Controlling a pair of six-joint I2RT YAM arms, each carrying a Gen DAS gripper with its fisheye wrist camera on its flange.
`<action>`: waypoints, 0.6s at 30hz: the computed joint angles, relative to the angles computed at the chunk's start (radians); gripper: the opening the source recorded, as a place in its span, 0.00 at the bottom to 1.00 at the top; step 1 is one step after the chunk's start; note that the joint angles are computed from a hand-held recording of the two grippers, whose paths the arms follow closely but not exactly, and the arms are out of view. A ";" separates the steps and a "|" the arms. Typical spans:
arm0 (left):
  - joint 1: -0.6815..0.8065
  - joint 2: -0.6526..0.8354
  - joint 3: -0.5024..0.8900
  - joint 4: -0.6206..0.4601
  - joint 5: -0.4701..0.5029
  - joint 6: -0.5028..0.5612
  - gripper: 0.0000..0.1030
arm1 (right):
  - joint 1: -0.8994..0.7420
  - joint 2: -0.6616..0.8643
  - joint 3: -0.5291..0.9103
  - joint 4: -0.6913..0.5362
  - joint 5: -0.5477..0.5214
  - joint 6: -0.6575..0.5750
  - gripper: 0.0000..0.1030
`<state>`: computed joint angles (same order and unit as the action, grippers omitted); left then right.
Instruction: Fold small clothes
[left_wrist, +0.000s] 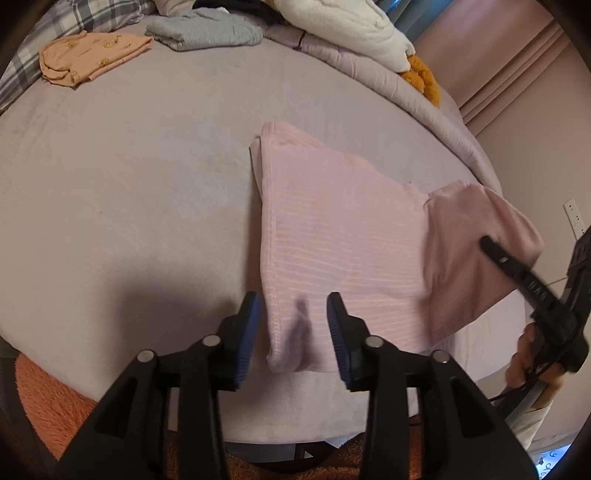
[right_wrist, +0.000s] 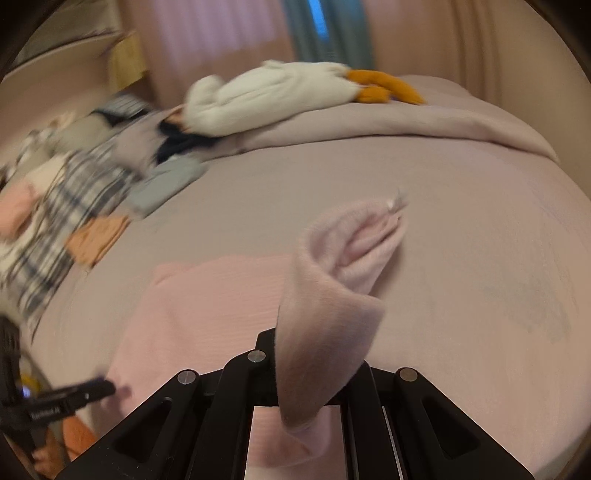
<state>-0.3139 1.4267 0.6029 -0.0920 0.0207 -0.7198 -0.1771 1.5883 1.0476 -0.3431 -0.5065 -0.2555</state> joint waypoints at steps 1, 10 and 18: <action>-0.001 -0.007 -0.002 -0.003 -0.006 -0.001 0.38 | 0.020 -0.004 -0.007 -0.008 0.006 -0.030 0.06; 0.002 -0.005 -0.002 -0.010 -0.011 -0.012 0.40 | 0.165 0.047 -0.072 -0.038 0.094 -0.169 0.07; 0.015 -0.034 -0.014 -0.033 -0.007 -0.005 0.44 | 0.183 0.087 -0.072 -0.045 0.113 -0.157 0.07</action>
<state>-0.2990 1.3932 0.5892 -0.1246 0.0136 -0.7243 0.0055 1.6753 0.9758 -0.3879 -0.3938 -0.4122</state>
